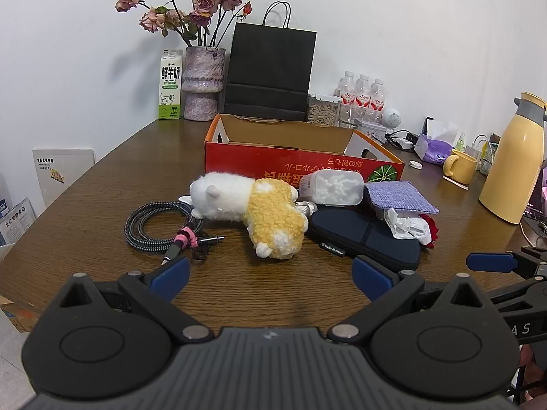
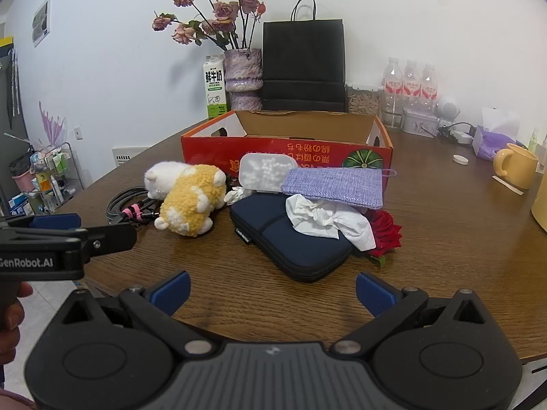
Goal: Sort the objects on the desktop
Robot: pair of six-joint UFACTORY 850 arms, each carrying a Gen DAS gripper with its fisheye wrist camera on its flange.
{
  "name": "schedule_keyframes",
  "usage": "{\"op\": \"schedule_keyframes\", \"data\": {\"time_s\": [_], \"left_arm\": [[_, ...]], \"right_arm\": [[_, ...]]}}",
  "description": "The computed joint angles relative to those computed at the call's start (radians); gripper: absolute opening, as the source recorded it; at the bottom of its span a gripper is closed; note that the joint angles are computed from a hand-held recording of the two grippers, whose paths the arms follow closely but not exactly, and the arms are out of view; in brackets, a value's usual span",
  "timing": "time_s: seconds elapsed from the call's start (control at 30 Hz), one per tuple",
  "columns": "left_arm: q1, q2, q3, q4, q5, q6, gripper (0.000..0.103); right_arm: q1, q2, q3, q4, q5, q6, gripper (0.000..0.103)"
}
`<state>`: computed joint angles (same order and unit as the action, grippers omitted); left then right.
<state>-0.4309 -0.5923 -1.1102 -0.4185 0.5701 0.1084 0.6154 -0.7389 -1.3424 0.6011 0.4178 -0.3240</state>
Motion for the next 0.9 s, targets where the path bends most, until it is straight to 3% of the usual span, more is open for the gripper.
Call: {"op": "schedule_keyframes", "data": {"time_s": [0.9], "left_arm": [[-0.001, -0.002, -0.002, -0.011, -0.001, 0.006, 0.103]], "right_arm": [[0.008, 0.009, 0.016, 0.019, 0.036, -0.018, 0.103]]}}
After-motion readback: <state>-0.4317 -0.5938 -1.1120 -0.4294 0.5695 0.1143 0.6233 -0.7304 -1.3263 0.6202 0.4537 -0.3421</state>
